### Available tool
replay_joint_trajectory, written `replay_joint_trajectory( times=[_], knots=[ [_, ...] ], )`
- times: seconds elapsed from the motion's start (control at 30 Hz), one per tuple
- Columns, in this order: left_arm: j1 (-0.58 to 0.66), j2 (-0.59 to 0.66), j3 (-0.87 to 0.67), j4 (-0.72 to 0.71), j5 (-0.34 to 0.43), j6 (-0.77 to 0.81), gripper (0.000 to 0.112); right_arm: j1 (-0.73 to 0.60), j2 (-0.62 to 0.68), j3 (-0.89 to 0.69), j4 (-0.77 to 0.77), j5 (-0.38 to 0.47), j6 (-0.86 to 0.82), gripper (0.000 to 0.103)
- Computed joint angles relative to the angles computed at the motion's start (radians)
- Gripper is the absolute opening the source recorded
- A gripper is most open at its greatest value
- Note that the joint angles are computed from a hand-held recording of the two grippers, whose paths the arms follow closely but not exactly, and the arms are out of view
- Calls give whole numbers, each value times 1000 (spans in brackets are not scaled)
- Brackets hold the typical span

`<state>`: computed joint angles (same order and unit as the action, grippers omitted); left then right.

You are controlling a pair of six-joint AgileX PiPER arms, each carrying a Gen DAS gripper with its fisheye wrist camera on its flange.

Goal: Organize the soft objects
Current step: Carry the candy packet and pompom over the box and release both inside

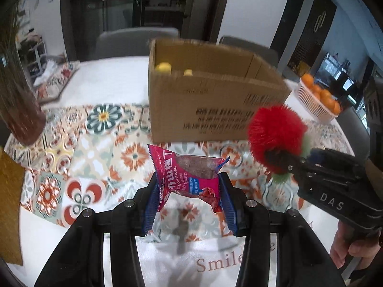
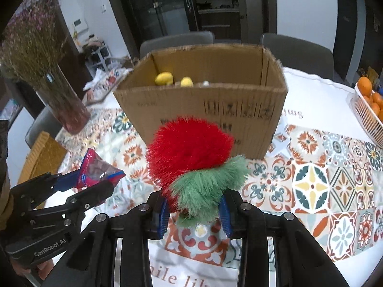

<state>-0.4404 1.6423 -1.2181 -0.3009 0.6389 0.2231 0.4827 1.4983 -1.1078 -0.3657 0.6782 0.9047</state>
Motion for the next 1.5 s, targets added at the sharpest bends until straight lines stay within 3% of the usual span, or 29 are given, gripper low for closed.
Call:
replay_joint_trajectory(
  times=[0.47, 0.77, 1.2, 1.5],
  knots=[
    [-19, -57, -112, 5, -20, 4, 47, 30, -69, -107, -144, 60, 105, 36],
    [-32, -52, -204, 28, -43, -1, 47, 10, -80, -177, -178, 67, 88, 36],
    [-49, 60, -431, 71, -19, -24, 47, -114, -24, -323, -49, 39, -77, 36],
    [-46, 194, -622, 84, 61, -49, 47, -228, 56, -411, 140, 19, -257, 36]
  ],
)
